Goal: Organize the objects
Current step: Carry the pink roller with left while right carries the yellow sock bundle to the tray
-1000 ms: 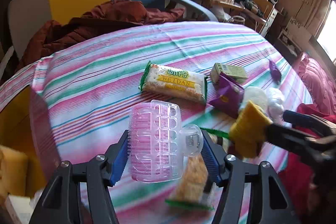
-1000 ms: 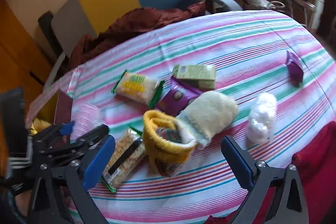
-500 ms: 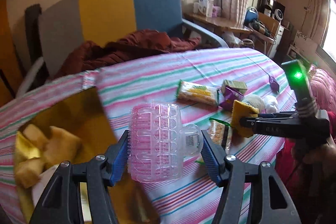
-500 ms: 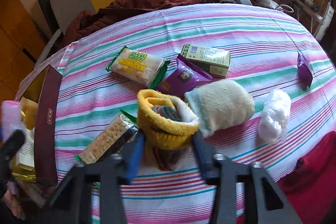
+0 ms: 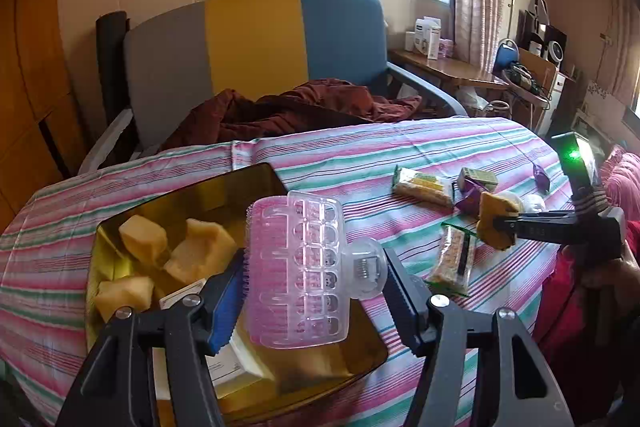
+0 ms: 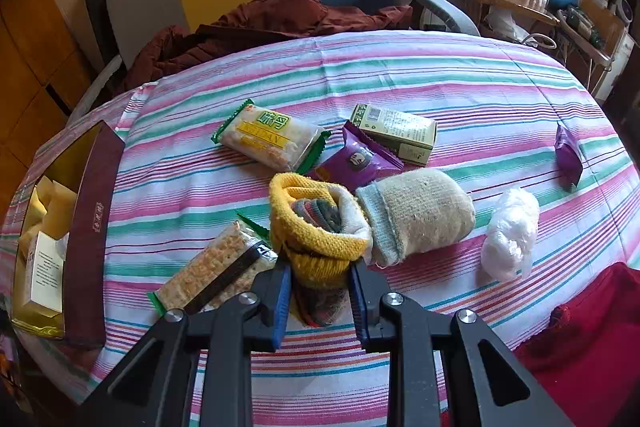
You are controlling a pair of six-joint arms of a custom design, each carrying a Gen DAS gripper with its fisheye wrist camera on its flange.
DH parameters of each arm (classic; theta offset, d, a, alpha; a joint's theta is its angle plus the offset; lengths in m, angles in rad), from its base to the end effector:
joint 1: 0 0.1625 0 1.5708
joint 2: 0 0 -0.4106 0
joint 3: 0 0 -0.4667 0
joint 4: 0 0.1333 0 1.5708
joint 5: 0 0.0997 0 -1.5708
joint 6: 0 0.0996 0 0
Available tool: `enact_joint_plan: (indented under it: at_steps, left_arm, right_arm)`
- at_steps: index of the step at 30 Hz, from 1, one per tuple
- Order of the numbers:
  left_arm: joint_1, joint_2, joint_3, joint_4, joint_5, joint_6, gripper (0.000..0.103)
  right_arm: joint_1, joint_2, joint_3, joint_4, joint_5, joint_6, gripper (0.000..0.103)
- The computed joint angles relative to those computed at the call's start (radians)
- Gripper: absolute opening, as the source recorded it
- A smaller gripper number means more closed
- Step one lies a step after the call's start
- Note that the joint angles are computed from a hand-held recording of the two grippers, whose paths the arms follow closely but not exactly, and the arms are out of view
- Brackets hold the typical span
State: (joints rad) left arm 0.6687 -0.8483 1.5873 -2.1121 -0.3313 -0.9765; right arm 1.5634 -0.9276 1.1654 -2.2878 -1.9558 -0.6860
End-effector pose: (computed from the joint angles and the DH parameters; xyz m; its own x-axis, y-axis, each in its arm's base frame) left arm -0.4144 -0.6173 0.1048 -0.6688 -0.2963 -0.6819 0.3844 0.6472 -0.6582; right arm 0.0897 -0.8315 0.3452 -0.7203 -0.4228 0.5499 -0.5812 0.8006 -0.1457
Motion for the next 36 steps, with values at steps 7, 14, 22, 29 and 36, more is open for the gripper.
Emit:
enact_joint_plan:
  at_steps: [7,14,22,29,36]
  left_arm:
    - [-0.009,-0.03,0.037,0.045,0.002,-0.066,0.064]
    - [-0.017,-0.059,0.067,0.053,0.008,-0.086,0.064]
    - [-0.024,-0.116,0.109,0.164,0.023,-0.216,0.064]
    - [-0.032,-0.21,0.18,0.262,0.025,-0.379,0.064]
    - [-0.042,-0.33,0.232,0.617,0.021,-0.776,0.064]
  right_arm:
    - [-0.002,-0.033,0.037,-0.038,0.036,0.007,0.024]
    - [-0.011,-0.078,0.068,-0.038,0.118,0.049,0.024]
    - [0.015,-0.143,0.158,-0.039,0.198,0.041,0.024]
    - [0.078,-0.164,0.232,-0.001,0.283,-0.011,0.024]
    - [0.145,-0.135,0.258,0.06,0.339,-0.059,0.024]
